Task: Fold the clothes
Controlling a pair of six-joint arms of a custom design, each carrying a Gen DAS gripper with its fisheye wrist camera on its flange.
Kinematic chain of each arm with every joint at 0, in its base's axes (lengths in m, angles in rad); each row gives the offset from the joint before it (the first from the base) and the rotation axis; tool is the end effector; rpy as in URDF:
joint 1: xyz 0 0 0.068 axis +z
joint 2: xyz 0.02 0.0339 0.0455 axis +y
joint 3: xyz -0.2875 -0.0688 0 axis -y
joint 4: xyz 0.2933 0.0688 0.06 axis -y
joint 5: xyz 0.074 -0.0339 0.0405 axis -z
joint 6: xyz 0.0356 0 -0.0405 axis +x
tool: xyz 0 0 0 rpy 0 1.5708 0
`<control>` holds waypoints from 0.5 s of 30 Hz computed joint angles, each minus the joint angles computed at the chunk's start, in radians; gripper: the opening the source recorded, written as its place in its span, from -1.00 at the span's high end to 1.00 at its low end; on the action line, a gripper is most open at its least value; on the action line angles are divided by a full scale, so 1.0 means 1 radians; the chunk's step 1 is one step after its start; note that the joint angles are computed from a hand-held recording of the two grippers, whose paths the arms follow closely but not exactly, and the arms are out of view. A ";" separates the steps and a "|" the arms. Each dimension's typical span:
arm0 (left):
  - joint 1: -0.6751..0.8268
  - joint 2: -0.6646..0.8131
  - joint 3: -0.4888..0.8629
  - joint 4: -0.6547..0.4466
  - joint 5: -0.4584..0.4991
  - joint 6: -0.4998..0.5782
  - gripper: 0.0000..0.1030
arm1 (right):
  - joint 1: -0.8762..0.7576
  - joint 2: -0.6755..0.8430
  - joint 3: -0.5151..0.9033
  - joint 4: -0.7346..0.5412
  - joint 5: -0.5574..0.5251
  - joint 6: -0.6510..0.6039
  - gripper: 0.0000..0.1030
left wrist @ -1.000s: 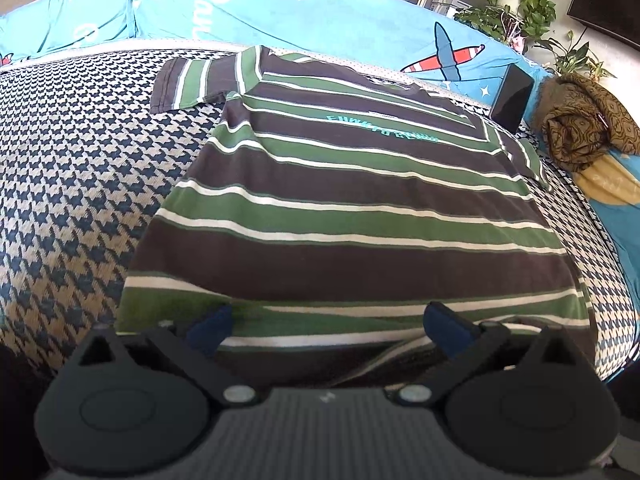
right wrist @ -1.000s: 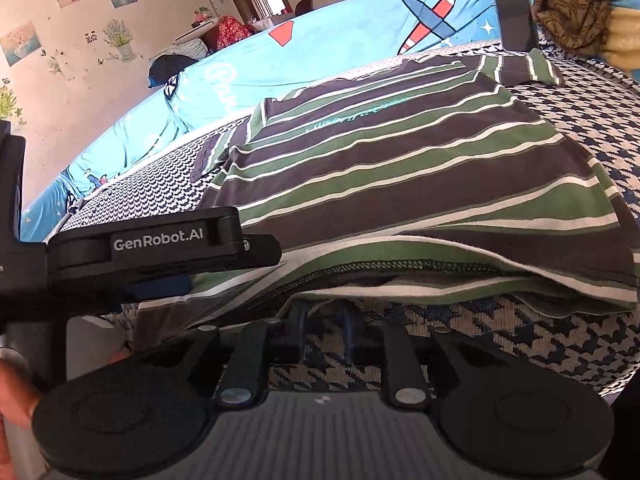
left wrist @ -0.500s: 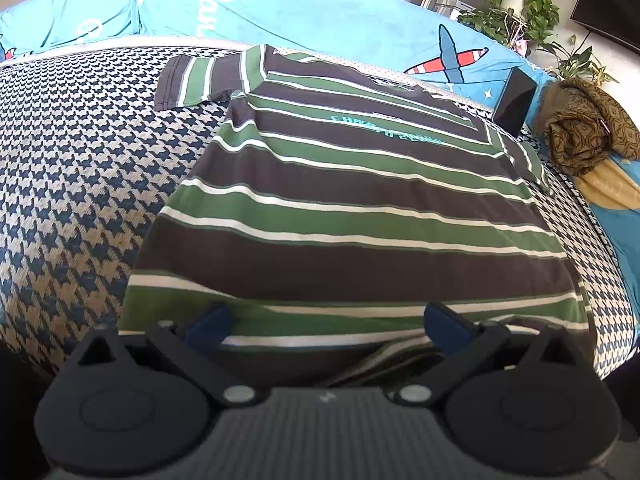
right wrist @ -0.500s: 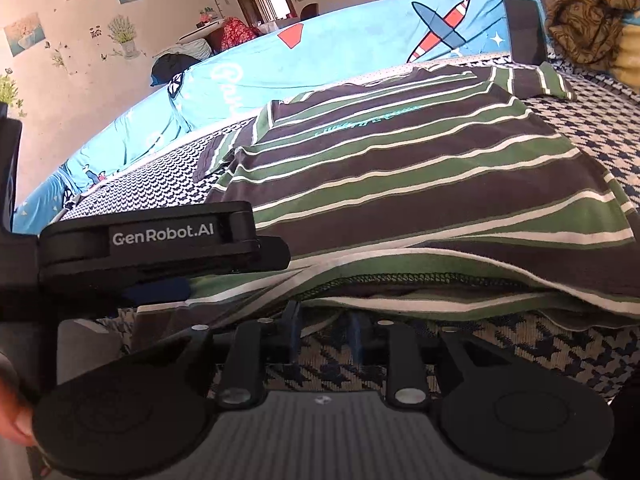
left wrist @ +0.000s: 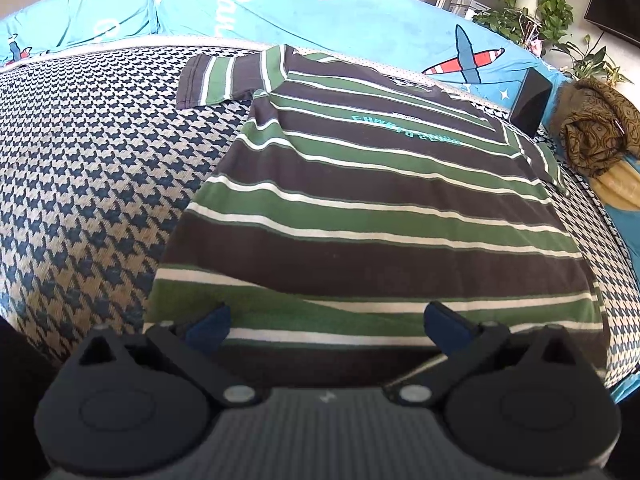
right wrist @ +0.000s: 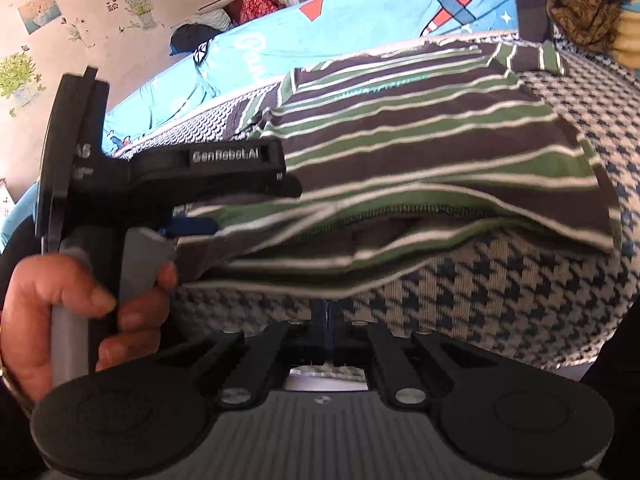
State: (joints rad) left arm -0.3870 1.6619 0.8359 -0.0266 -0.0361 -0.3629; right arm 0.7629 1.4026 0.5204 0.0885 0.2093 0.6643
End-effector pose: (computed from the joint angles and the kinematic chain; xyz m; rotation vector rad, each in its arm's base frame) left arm 0.3350 -0.1351 0.1423 0.0129 2.4445 -0.2950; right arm 0.2081 0.1888 0.1310 -0.0151 2.3884 0.4499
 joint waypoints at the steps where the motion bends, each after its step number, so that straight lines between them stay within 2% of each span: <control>1: -0.002 -0.005 -0.004 -0.001 -0.003 0.000 -1.00 | 0.000 -0.004 -0.002 -0.017 0.000 0.008 0.95; 6: -0.016 -0.028 -0.024 0.008 -0.012 0.006 -1.00 | -0.041 -0.044 -0.028 -0.048 0.077 0.113 0.94; 9: -0.033 -0.033 -0.029 0.014 -0.021 0.026 -1.00 | -0.089 -0.058 -0.044 -0.051 0.112 0.204 0.83; 13: -0.049 -0.037 -0.035 0.020 -0.033 0.046 -1.00 | -0.097 -0.041 -0.036 -0.058 0.225 0.223 0.79; 15: -0.052 -0.040 -0.037 0.022 -0.032 0.048 -1.00 | -0.119 -0.057 -0.053 -0.042 0.237 0.246 0.79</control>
State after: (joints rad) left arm -0.4386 1.6222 0.7991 -0.0049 -0.0682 -0.3150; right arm 0.6439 1.3459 0.4673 0.0466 0.4461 0.9104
